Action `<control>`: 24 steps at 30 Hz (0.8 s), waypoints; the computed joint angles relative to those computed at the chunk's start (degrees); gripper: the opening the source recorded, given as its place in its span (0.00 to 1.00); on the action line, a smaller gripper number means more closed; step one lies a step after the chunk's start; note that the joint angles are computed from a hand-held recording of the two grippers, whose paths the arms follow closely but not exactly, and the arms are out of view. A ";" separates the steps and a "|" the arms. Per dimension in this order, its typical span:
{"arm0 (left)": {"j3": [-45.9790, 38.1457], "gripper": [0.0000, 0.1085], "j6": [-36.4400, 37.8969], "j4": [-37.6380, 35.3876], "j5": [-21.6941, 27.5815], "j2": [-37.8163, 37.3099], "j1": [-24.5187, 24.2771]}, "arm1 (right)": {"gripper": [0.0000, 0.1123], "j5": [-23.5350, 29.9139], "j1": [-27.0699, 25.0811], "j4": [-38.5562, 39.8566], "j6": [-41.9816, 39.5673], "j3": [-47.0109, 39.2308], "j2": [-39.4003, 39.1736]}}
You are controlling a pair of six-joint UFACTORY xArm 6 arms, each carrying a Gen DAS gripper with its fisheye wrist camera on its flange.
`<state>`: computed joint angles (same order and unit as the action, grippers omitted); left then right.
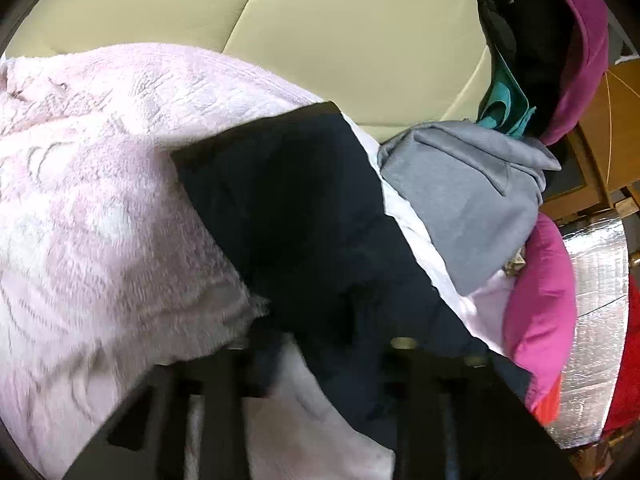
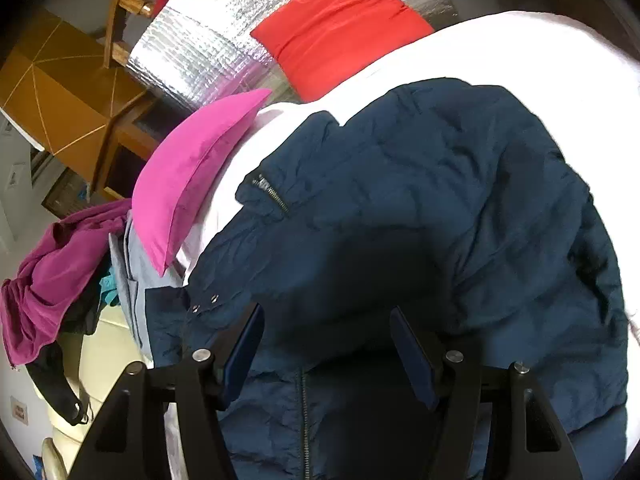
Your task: Fold large clothes
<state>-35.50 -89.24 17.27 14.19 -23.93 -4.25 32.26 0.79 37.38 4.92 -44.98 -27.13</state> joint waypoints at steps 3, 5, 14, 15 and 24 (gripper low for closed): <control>-1.62 0.10 -0.09 2.44 1.02 -0.01 -0.45 | 0.58 -0.57 -1.02 -2.34 0.49 0.33 -0.46; -4.51 0.09 -2.86 10.03 4.05 -0.57 -1.99 | 0.53 -0.79 -1.90 -4.77 1.46 0.48 -0.99; -23.65 0.08 -6.13 36.84 10.26 3.57 -19.83 | 0.53 0.73 -6.76 -4.39 0.10 1.95 -4.33; -25.54 0.08 -5.74 39.01 10.57 4.57 -22.25 | 0.53 1.00 -7.36 -3.94 -0.33 2.21 -4.75; -35.35 0.06 4.50 36.58 9.38 14.88 -34.72 | 0.53 3.35 -10.86 -1.20 -2.85 3.17 -7.61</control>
<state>-70.84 -84.74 53.85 23.56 -9.05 -38.97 35.61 -10.07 36.18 2.07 -41.81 -34.74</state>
